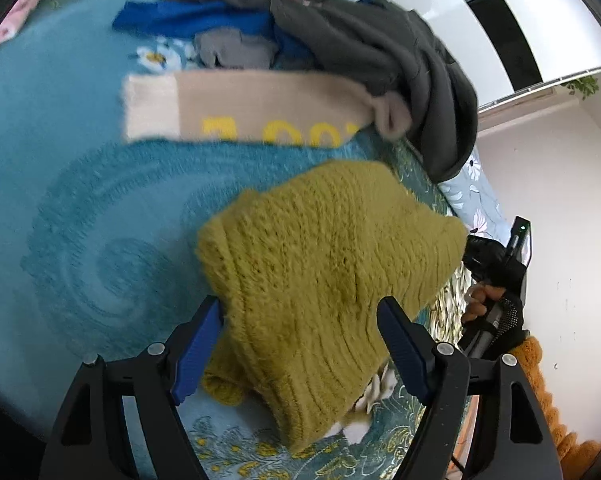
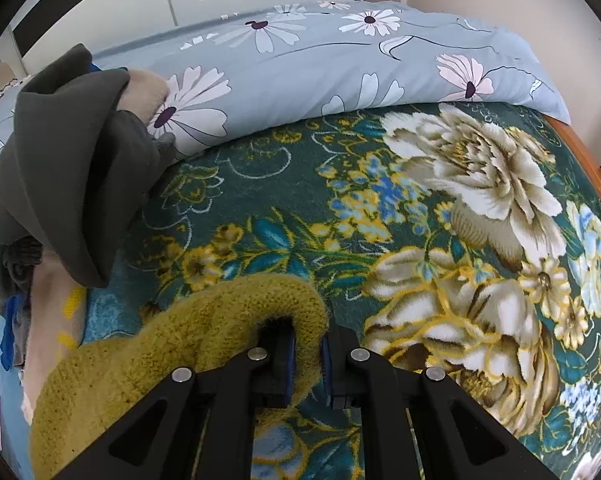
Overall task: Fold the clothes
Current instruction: 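Carry the sweater over the open sheet with the right tool while the left tool grasps it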
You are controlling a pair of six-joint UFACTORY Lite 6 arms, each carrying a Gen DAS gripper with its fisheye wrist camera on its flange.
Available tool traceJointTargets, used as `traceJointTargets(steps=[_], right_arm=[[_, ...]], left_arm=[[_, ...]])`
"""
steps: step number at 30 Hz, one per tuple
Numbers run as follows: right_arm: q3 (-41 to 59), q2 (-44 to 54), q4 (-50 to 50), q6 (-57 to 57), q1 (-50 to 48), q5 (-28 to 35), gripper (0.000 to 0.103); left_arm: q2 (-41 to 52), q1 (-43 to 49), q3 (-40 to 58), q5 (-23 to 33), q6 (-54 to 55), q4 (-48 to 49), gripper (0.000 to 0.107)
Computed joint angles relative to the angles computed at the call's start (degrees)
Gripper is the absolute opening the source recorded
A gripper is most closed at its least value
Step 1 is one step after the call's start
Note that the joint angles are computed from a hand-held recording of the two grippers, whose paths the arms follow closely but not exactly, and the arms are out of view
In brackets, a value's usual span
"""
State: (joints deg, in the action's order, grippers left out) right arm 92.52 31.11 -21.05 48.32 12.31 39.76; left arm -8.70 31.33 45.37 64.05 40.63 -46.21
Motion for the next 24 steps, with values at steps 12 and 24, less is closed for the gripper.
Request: traceJointTargets(steps=[12,24], right_arm=[[-4.5,-5.38,0.09,-0.24,1.39,-0.2,0.011],[7.1,-9.07,16.88,-17.87,11.25,0.45,0.011]], left_arm=[[0.24,9.55,-0.22,2.36,2.91,-5.66,0.013],[18.19,30.21,32.34,11.59,2.11,-10.96,0.013]])
